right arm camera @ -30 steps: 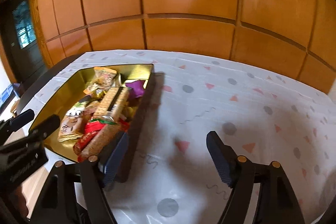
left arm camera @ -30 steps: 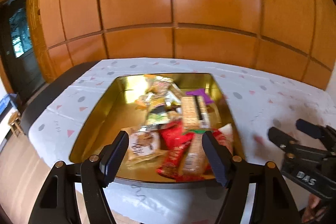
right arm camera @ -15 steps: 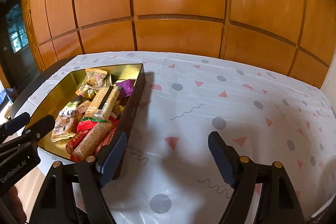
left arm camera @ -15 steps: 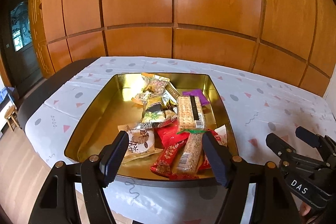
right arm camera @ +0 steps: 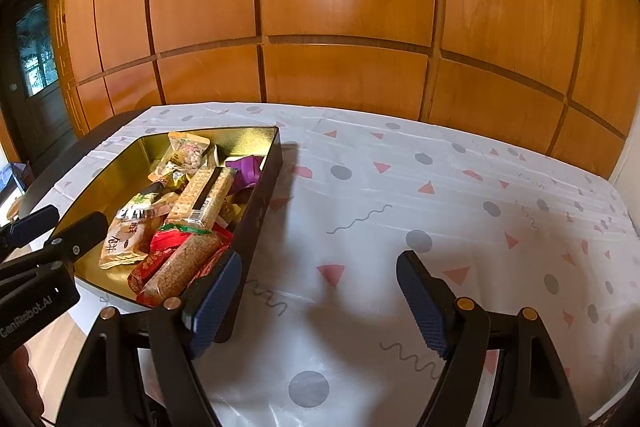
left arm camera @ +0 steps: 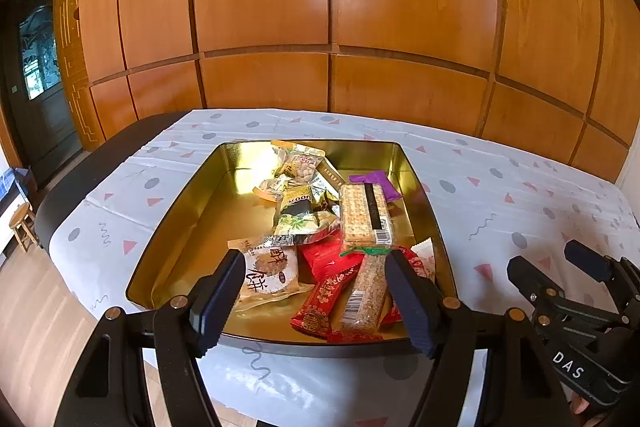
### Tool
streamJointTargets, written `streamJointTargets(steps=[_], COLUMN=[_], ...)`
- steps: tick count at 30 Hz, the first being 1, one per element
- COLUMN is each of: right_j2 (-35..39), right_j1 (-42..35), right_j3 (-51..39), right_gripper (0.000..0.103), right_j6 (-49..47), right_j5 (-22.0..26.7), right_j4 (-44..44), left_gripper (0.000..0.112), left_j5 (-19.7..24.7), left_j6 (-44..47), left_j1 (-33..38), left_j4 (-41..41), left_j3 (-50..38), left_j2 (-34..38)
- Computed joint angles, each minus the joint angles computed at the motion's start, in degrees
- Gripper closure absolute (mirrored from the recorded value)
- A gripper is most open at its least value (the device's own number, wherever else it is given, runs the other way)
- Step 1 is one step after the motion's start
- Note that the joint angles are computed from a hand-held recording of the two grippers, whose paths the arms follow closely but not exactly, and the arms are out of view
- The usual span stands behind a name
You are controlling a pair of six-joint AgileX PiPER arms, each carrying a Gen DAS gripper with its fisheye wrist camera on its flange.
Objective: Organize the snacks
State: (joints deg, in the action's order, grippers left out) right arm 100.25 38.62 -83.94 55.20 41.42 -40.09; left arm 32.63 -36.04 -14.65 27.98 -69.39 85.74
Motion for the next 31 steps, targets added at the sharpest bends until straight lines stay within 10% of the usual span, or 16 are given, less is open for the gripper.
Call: streamJointTargets(steps=[31], right_j2=[-0.7], right_j1=[-0.9], right_j3=[1.7], right_gripper=[0.022], right_j6=[-1.0], right_j5=[-1.4], right_j4=[1.5], left_gripper=[0.046], left_j5=[-1.6], left_j6=[-1.4], left_j1=[0.1], left_j4=[1.7], left_j3=[0.7], left_j2=[-0.4])
